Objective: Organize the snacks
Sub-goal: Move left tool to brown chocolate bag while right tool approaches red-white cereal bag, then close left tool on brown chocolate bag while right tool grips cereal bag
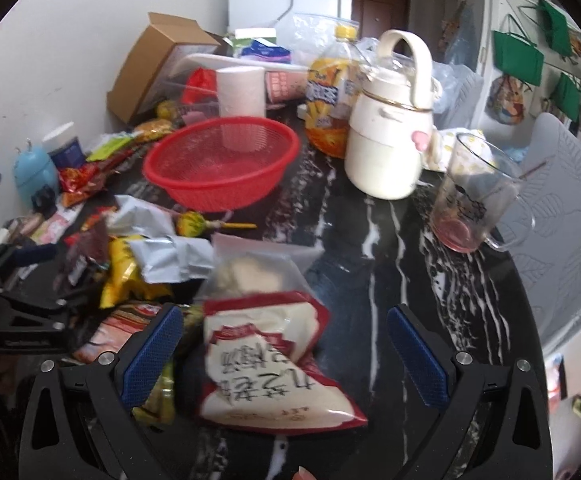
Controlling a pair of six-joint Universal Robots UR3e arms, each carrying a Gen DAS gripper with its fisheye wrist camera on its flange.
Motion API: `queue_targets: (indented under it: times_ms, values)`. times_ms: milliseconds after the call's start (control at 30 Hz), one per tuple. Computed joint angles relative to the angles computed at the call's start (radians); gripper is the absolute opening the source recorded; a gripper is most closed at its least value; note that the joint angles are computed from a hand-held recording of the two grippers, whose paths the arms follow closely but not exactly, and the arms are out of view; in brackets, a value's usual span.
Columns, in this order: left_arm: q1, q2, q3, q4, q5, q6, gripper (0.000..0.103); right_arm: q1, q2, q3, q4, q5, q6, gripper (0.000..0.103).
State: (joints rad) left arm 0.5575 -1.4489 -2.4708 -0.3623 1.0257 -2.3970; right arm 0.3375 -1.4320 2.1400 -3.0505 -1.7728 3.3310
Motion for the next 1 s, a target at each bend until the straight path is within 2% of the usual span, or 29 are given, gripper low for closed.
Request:
queue_targets:
  times_ms: [67, 167, 233, 333, 400, 467, 567, 600, 767, 933, 1000]
  values:
    - [0.008, -0.002, 0.025, -0.074, -0.011, 0.019, 0.059, 0.002, 0.008, -0.017, 0.001, 0.032, -0.008, 0.103]
    - [0.004, 0.009, -0.005, -0.024, 0.010, 0.027, 0.053, 0.001, 0.024, -0.041, 0.009, 0.087, -0.004, 0.103]
    - [0.012, 0.034, -0.005, -0.057, 0.021, 0.039, 0.052, -0.004, 0.037, -0.060, 0.021, 0.134, -0.002, 0.103]
    - [0.080, 0.133, -0.011, -0.218, -0.020, 0.126, 0.052, -0.012, 0.052, -0.077, 0.040, 0.200, -0.003, 0.103]
    - [0.116, 0.179, -0.016, -0.282, -0.024, 0.162, 0.052, -0.013, 0.064, -0.087, 0.040, 0.237, -0.002, 0.101]
    - [0.155, 0.214, -0.017, -0.344, -0.030, 0.194, 0.052, 0.001, 0.080, -0.100, 0.032, 0.230, -0.002, 0.100]
    - [0.186, 0.228, -0.018, -0.382, -0.040, 0.216, 0.052, 0.034, 0.108, -0.127, 0.027, 0.211, -0.027, 0.084]
    - [0.187, 0.222, -0.019, -0.380, -0.039, 0.215, 0.052, 0.037, 0.112, -0.138, 0.042, 0.226, -0.039, 0.077]
    - [0.155, 0.150, -0.037, -0.252, -0.004, 0.168, 0.052, 0.074, 0.146, -0.182, 0.081, 0.208, -0.063, 0.076]
    - [0.131, 0.120, -0.079, -0.118, 0.016, 0.148, 0.052, 0.068, 0.168, -0.188, 0.140, 0.200, -0.057, 0.070]
    - [0.124, 0.111, -0.083, -0.092, 0.017, 0.142, 0.052, 0.083, 0.171, -0.185, 0.146, 0.157, -0.064, 0.070]
